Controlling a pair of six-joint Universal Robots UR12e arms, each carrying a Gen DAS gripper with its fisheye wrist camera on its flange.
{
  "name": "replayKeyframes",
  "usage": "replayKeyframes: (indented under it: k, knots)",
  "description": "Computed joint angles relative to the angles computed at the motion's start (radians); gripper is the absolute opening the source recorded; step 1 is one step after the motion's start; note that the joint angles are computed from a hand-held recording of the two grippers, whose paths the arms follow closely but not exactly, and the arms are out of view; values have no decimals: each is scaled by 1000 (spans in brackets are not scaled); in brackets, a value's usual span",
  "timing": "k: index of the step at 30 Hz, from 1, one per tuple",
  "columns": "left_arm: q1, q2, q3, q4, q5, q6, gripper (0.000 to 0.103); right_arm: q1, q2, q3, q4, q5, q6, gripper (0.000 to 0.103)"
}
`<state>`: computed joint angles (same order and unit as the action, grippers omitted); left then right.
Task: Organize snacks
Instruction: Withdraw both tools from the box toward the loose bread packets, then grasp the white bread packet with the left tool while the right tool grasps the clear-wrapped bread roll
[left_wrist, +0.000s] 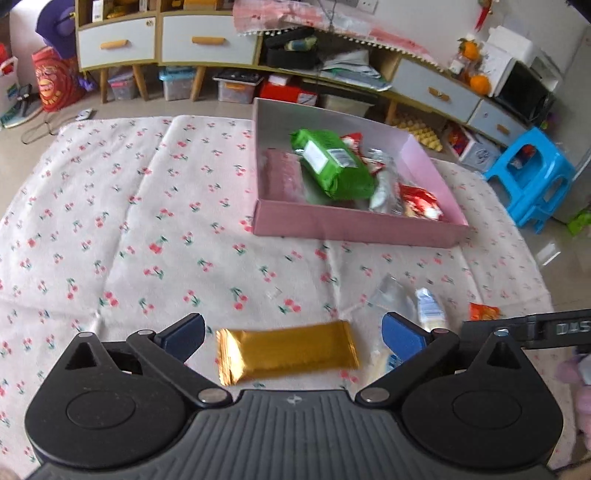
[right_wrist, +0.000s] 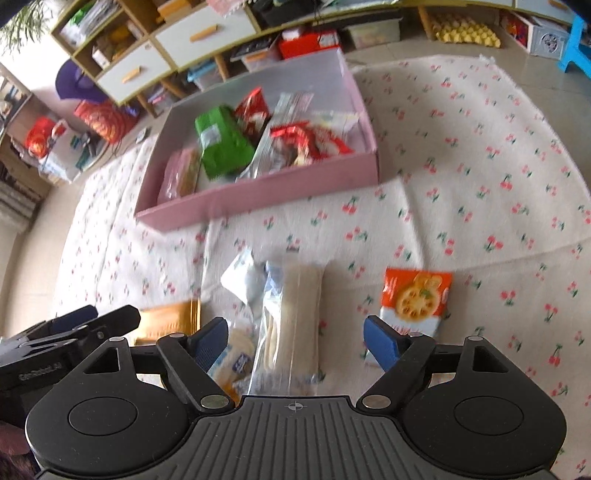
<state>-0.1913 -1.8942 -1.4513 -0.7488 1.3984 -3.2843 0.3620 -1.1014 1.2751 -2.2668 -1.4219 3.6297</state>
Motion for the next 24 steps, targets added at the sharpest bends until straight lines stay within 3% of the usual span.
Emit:
replayKeyframes:
  k: [7,14,19,24]
  knots:
    - [-3,18,-25,-37,-35,86,100,5,17,-23,55,-1,7,82]
    - [-9,23,-26,-107,-86,204,90,13,34,-50,98,-8,-4,82]
    - [-15,19,-12,-189,-122,300,73,16,38,-57,116,-15,-14,82]
    - [-29,17,-8,-234,-105,375,56,16,39,-58,124,-24,-14,82]
